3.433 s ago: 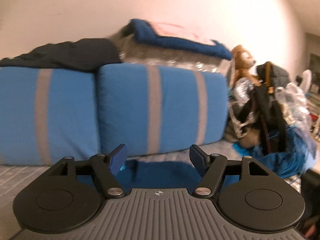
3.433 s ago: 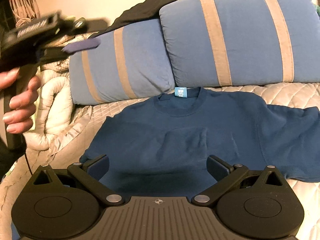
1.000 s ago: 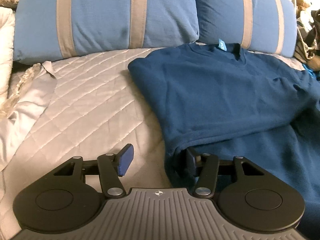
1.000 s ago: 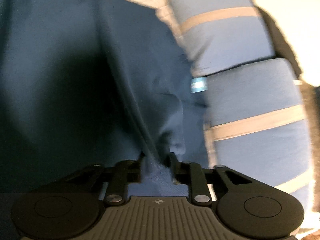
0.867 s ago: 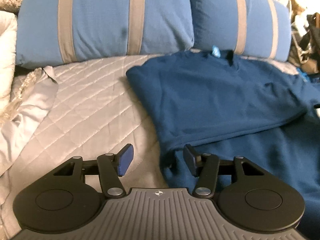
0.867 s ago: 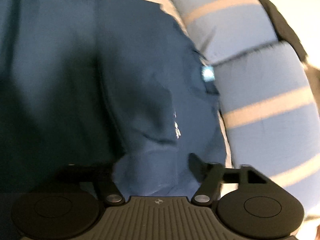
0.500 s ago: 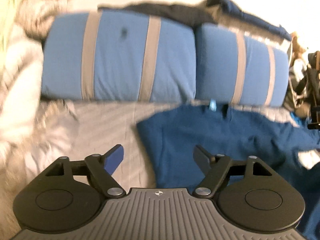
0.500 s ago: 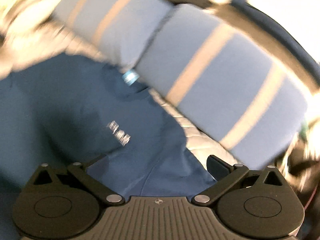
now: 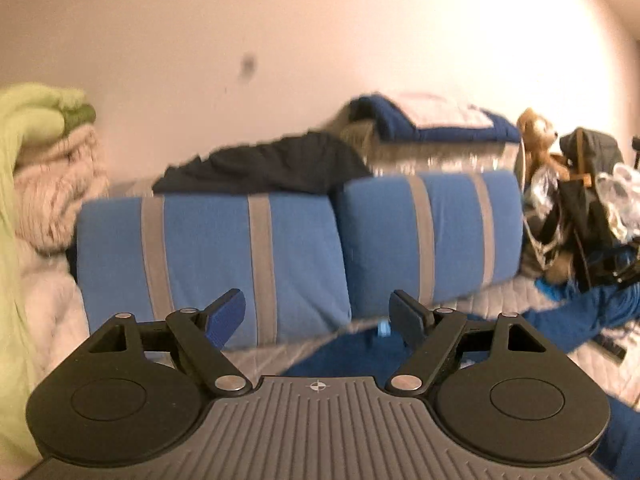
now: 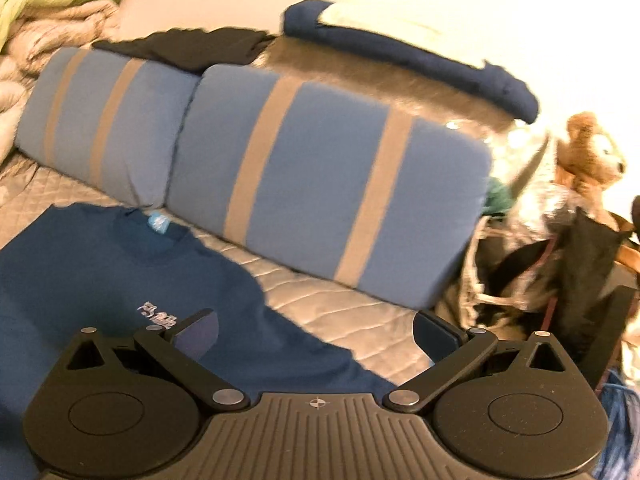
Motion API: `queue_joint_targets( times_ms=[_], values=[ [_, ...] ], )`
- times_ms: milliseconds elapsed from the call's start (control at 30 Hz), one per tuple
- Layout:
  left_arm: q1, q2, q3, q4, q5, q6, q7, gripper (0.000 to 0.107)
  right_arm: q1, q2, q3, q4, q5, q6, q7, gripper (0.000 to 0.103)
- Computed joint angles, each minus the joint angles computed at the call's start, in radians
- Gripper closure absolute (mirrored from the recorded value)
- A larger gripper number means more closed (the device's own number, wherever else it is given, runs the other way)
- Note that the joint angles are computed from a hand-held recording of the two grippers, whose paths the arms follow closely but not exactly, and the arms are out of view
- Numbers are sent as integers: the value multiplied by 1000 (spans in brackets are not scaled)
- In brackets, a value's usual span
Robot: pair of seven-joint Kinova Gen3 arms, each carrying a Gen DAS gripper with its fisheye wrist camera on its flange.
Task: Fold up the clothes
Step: 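Move the right gripper to the other sleeve cuff beside the cable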
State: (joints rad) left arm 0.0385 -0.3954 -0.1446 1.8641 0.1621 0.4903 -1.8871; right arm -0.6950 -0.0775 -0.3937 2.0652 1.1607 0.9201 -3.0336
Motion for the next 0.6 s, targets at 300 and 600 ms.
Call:
queue_joint_targets(
  times_ms=[300,600],
  values=[
    [55,23,98,162,-10,-203,96,26,136,-144,19,106,-144,-114,-49,0],
    [198,159,118,253,16,-258,93,26,318,-218,45,285,-225,-279,-194,7]
  ],
)
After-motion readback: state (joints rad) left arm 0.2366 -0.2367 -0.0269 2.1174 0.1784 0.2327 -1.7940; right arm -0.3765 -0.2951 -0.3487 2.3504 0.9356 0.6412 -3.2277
